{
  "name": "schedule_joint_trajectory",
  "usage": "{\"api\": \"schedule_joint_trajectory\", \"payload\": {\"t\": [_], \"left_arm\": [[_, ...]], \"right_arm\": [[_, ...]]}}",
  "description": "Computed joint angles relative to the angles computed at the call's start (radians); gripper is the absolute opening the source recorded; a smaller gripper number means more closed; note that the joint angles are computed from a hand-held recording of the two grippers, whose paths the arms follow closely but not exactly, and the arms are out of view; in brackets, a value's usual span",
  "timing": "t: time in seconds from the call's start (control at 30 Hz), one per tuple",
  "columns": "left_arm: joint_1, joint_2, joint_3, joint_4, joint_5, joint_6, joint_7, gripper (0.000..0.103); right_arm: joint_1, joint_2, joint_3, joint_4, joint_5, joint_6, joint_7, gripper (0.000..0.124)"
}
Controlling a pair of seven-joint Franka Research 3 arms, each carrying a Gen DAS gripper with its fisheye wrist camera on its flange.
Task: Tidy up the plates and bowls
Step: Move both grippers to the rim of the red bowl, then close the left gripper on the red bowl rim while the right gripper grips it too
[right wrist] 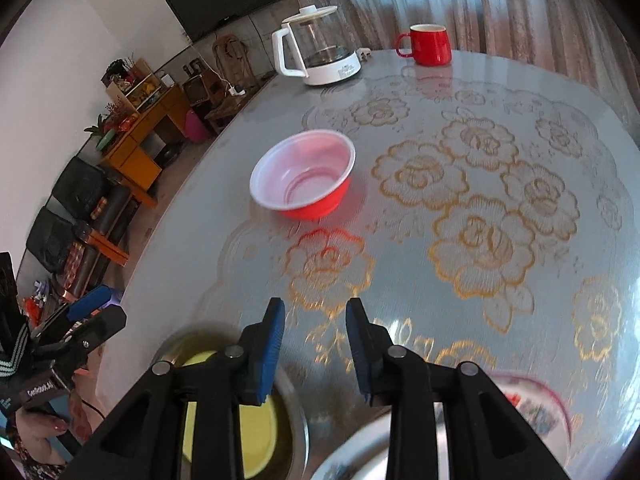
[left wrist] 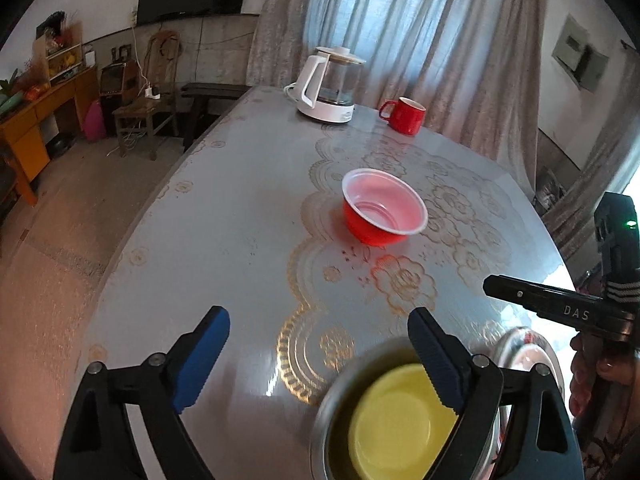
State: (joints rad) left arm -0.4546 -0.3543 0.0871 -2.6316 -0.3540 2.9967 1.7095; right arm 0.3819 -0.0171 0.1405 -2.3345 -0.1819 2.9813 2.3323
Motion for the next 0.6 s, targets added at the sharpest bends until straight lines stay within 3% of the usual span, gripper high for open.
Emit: {"api": "schedule_joint_trajectory", "payload": {"t": [0.3,0.6], "left_arm": [[0.060,0.151,-0.058,0.140,-0.009,-0.025,0.022,0.091],[0.184,0.284,-0.171,0.270,0.002,-0.054,0.015,0.091]], "right_arm": [[-0.001,0.127,-0.049,0.137,0.168,0.003,-0.113,0.033],[0.016,0.253,-0.104,0.288,0.241,-0.026,-0.165,0.035]]}}
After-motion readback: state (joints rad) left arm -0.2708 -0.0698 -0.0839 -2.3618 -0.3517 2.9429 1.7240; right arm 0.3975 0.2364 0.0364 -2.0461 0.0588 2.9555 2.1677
